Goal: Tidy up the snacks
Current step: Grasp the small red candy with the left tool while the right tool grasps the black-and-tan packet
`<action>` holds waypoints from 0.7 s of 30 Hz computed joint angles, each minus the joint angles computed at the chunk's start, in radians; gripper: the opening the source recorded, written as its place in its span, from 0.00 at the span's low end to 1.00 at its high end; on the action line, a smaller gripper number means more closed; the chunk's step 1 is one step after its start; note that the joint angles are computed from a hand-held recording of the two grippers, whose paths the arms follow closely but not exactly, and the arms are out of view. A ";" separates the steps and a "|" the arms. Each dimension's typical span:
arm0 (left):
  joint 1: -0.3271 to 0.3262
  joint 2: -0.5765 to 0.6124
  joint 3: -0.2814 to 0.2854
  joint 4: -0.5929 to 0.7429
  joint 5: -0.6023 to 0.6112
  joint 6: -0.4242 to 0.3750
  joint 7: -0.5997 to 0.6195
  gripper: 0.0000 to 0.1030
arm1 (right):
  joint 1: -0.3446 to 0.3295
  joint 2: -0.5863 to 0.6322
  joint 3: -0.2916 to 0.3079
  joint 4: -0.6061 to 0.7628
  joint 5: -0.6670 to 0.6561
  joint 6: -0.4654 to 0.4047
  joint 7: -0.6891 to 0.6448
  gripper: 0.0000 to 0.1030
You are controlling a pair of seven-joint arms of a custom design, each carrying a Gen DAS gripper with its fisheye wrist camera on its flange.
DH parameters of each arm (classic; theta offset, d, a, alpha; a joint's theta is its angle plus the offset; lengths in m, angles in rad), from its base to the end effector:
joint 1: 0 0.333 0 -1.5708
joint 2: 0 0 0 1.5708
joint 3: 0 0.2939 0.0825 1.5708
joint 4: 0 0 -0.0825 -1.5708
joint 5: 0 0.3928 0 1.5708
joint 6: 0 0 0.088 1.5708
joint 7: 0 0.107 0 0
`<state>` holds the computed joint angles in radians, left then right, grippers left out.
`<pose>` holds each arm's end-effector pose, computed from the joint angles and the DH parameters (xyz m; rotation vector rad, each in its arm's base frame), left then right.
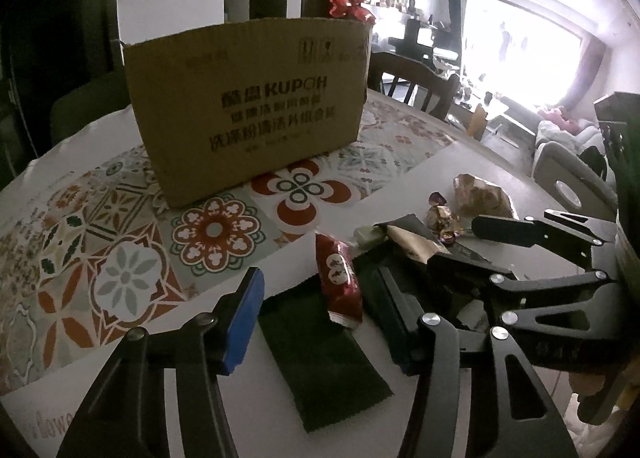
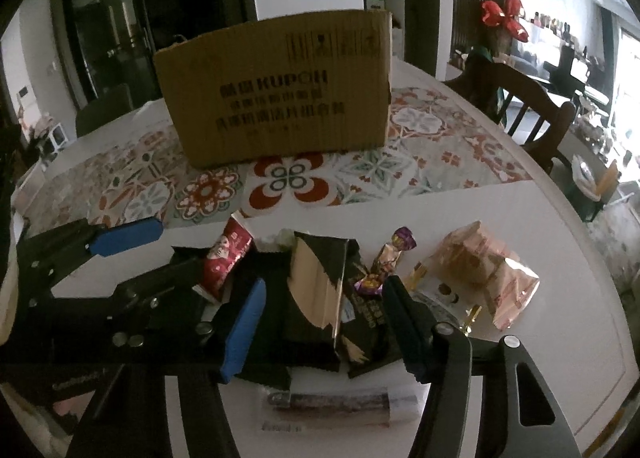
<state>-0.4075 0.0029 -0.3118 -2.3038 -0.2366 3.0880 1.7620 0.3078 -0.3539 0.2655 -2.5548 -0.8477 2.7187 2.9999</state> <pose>0.4386 -0.3585 0.4085 -1.1491 2.4040 -1.0187 0.3763 0.2746 0.4050 -1.6404 1.8966 -0.6649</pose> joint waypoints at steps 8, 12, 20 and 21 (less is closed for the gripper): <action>0.002 0.053 -0.013 0.066 -0.153 -0.048 0.145 0.46 | 0.004 0.038 -0.014 0.014 0.012 0.022 -0.004 0.54; -0.006 0.083 0.001 0.091 -0.082 -0.050 0.085 0.46 | 0.000 0.052 -0.017 0.017 0.012 0.029 0.009 0.52; 0.010 0.110 -0.016 0.118 -0.076 -0.077 0.079 0.39 | 0.004 0.069 -0.019 0.027 0.001 0.028 0.004 0.44; 0.012 0.112 -0.018 0.120 -0.081 -0.083 0.084 0.37 | 0.005 0.071 -0.019 0.029 -0.002 0.028 0.001 0.41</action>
